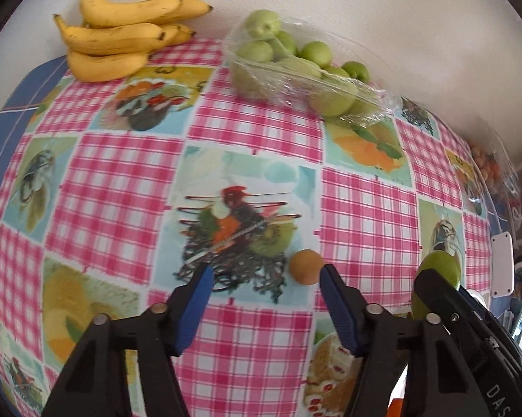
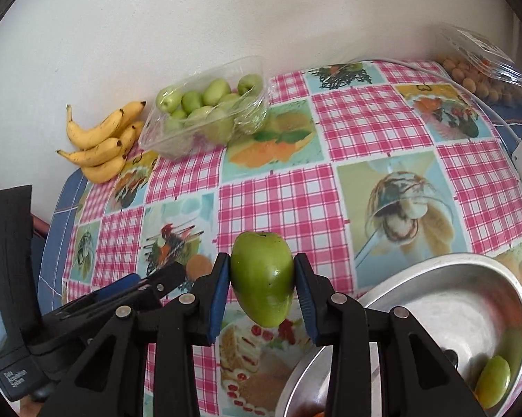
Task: Organize fruits
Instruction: 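Carry the green pear with the right tool while the left tool grasps a brown kiwi, then carry the green pear and brown kiwi over the steel bowl with both tools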
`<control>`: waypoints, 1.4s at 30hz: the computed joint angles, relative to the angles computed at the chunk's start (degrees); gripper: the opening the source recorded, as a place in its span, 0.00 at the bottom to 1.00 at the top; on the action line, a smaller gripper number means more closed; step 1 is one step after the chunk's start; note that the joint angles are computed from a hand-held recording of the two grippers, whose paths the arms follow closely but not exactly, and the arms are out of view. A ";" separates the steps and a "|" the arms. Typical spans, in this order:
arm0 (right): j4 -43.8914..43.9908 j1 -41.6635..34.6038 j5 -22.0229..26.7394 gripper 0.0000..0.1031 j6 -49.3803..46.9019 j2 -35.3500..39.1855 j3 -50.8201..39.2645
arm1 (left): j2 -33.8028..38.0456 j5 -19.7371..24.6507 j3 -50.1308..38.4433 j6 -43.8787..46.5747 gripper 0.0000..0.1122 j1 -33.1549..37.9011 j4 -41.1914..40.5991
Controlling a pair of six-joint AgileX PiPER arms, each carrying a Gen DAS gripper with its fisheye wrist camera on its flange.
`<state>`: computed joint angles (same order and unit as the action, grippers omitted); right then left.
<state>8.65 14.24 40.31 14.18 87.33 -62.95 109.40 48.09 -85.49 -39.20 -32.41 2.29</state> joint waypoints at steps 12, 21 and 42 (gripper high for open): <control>3.34 -4.15 -1.46 0.38 -4.69 1.22 0.13 | 6.47 1.85 -8.26 0.02 0.25 -2.35 1.36; 2.78 -4.06 0.13 0.38 -3.45 0.62 -0.30 | 1.62 -0.42 -2.64 -3.89 0.25 -3.20 4.23; -7.52 6.61 12.75 0.38 11.43 -11.00 2.54 | -24.39 -4.55 26.00 -23.94 0.25 -8.36 13.01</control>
